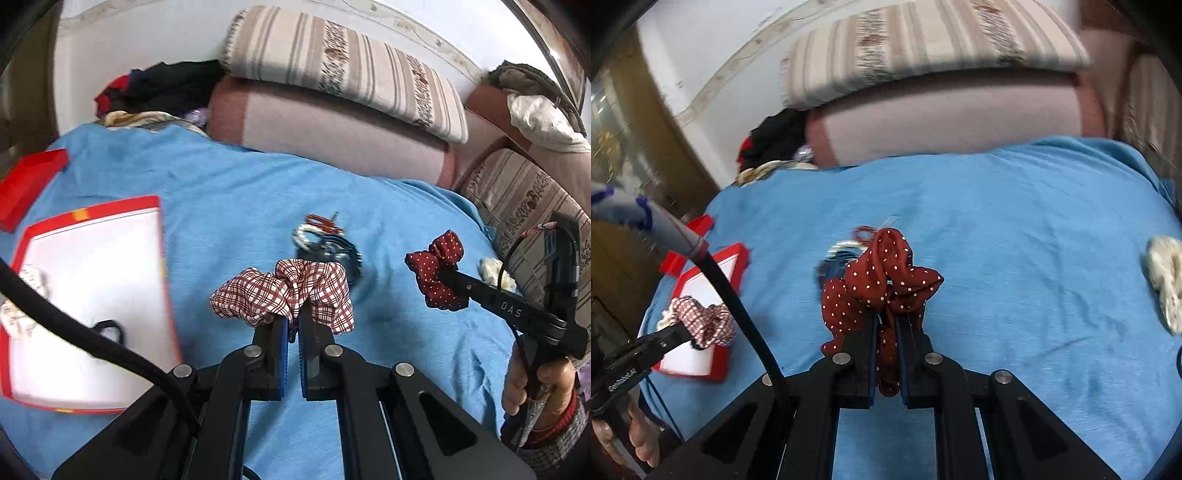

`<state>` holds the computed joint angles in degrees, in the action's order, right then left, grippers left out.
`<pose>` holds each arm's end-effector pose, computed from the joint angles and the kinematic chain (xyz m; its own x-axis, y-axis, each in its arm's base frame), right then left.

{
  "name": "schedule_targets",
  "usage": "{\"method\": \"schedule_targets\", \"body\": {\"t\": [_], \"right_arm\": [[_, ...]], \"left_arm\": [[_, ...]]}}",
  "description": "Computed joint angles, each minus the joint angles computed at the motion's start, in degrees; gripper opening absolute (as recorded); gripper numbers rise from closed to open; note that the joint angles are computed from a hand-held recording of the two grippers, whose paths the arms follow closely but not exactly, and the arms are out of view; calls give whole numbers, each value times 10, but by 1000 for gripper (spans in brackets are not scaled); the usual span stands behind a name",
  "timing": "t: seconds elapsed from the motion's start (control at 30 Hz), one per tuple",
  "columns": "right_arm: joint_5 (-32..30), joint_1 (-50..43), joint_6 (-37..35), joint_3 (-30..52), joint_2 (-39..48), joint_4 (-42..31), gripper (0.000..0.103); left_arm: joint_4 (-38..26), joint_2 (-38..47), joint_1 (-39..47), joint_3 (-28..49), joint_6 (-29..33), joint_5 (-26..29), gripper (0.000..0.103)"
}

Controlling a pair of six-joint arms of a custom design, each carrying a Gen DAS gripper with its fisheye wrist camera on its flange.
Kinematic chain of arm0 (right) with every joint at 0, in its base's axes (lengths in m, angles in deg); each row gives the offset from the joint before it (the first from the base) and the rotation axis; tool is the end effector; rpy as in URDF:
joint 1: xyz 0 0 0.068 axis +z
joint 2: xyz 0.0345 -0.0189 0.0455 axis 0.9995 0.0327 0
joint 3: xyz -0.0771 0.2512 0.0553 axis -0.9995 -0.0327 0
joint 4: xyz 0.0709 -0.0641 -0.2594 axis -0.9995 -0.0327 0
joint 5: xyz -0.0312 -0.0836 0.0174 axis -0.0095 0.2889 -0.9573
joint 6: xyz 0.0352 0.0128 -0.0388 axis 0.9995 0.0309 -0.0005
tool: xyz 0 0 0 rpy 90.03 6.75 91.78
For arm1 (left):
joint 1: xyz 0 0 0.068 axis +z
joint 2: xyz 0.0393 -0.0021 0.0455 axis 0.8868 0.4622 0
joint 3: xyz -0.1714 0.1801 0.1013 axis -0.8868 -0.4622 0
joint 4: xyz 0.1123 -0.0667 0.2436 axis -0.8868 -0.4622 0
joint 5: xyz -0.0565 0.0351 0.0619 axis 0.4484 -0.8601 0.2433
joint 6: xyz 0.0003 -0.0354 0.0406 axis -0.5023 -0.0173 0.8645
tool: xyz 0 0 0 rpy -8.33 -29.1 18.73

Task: Organize jewelry
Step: 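Carry both scrunchies with both tools over the white tray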

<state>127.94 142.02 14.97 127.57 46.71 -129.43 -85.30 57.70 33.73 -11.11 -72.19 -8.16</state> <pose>0.1331 0.1450 0.2676 -0.5595 0.5544 -0.6161 0.4572 0.8264 0.3285 0.2702 -0.1612 0.2716 -0.6324 0.4119 -0.6561 0.6761 0.7069 -0.2079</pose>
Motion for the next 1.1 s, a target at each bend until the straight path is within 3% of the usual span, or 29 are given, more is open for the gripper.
{"method": "schedule_targets", "body": {"t": [0.43, 0.7, 0.93, 1.1], "right_arm": [[-82, -41, -183, 207, 259, 147, 10], [-170, -100, -283, 401, 464, 192, 10], [-222, -137, -335, 624, 653, 139, 10], [-244, -155, -341, 734, 743, 100, 10]], "left_arm": [[-7, 33, 169, 47, 74, 20, 4], [-11, 188, 251, 198, 103, 3, 4], [-34, 327, 270, 335, 99, -27, 4], [-47, 397, 276, 403, 94, -38, 5]]}}
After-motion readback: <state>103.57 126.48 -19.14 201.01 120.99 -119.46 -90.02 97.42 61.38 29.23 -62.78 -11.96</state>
